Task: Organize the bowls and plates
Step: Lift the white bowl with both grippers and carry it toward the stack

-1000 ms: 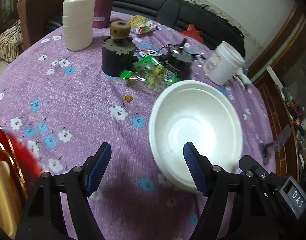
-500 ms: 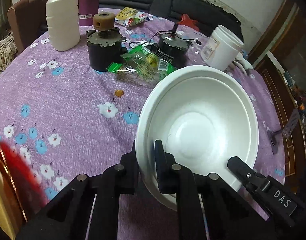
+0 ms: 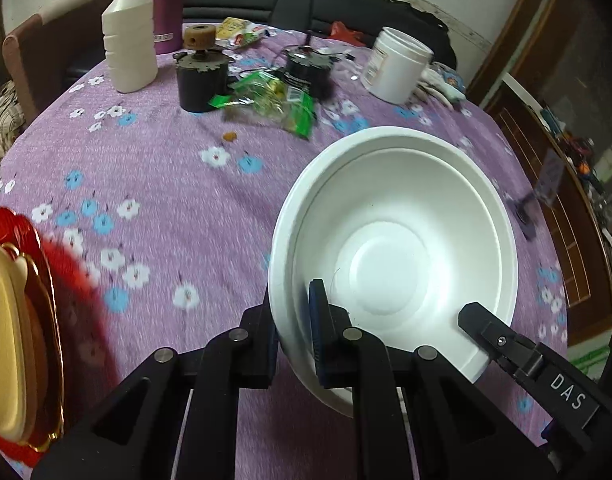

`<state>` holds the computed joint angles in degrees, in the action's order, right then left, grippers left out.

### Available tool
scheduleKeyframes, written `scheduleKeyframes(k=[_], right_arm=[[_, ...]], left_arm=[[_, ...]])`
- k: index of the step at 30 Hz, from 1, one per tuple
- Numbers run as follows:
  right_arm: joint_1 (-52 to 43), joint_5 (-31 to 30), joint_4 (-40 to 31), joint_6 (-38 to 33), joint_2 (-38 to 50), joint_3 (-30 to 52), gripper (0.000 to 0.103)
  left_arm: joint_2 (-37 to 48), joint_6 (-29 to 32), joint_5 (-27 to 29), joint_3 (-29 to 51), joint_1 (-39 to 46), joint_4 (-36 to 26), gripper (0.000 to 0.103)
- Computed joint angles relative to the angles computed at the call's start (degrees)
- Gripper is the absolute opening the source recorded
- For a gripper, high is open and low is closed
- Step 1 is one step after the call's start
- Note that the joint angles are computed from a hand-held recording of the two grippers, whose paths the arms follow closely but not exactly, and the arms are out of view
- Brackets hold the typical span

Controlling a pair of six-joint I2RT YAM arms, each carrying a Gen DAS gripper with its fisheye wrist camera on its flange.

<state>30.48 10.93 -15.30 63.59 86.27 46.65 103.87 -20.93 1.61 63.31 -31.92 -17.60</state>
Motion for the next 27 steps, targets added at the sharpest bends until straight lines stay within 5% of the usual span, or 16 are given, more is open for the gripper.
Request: scheduleKeyframes(k=[12, 27], right_arm=[[11.31, 8.49, -6.25, 11.39, -13.52, -9.36, 0.007], [21.33, 15.93, -12.51, 21.93, -13.84, -9.83, 0.007]], left_arm=[[-9.37, 0.76, -0.02, -11.33, -4.6, 3.01, 0.011], [-15.49, 1.6, -1.14, -21.33, -7.38, 9.52, 0.012]])
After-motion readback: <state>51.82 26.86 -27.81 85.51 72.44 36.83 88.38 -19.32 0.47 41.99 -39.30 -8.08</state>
